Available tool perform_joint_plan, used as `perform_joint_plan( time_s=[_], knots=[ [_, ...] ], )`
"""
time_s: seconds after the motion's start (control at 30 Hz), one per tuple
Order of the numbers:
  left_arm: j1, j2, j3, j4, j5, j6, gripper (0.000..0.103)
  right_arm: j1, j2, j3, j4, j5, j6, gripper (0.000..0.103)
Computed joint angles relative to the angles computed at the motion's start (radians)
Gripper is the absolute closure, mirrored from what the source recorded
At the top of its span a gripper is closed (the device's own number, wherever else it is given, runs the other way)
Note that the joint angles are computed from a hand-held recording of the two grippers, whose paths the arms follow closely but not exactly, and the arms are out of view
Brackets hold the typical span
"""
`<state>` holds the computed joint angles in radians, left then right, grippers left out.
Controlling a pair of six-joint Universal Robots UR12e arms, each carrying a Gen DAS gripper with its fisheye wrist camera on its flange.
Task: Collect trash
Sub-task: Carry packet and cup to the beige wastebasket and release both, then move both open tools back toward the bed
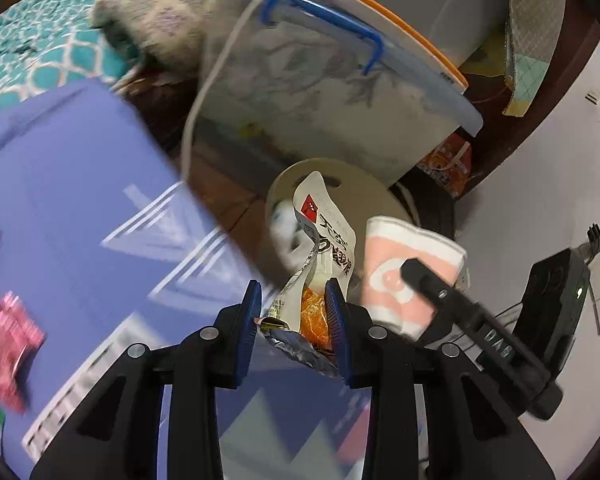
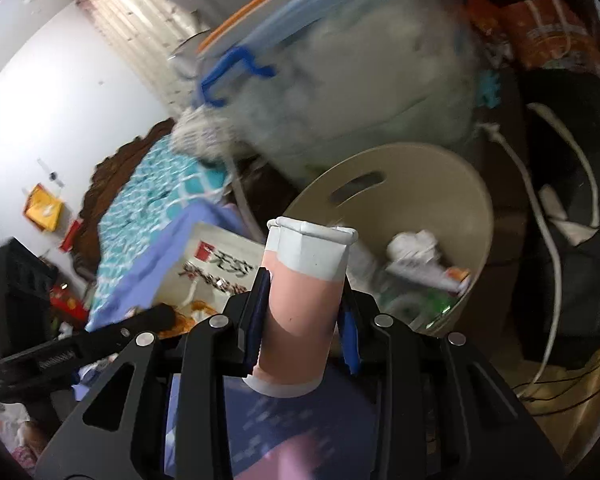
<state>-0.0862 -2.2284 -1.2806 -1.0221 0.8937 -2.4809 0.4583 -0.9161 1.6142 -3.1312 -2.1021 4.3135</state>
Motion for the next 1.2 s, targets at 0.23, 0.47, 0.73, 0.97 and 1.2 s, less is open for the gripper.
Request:
perform_joint_plan(
  time_s=[0.23, 0.47, 0.73, 0.97, 1.2],
  knots=[
    [-0.054, -0.053, 0.068, 0.006, 0.05, -0.084, 0.048, -0.017, -0.02, 0.012, 0.072, -0.092, 0.064, 0.017],
    [0.001, 0.0, -0.024, 0.118, 0.024, -0.02, 0.048, 0.021, -0.001, -0.026, 0.051, -0.156, 0.051, 0.024],
    [0.127, 0.075, -0.155, 0.181, -0.011, 0.053, 0.049, 0.036, 0.104, -0.215, 0.031, 0.12, -0.109, 0.047],
    [0.24, 0.094, -0.214, 0.314, 0.033, -0.025, 0.048, 0.047, 0.233, -0.453, 0.137, 0.371, -0.197, 0.051],
    [0.318, 0.042, -0.144, 0.277, 0.053, -0.196, 0.048, 0.059, 0.378, -0.725, 0.295, 0.548, -0.254, 0.06]
  ],
)
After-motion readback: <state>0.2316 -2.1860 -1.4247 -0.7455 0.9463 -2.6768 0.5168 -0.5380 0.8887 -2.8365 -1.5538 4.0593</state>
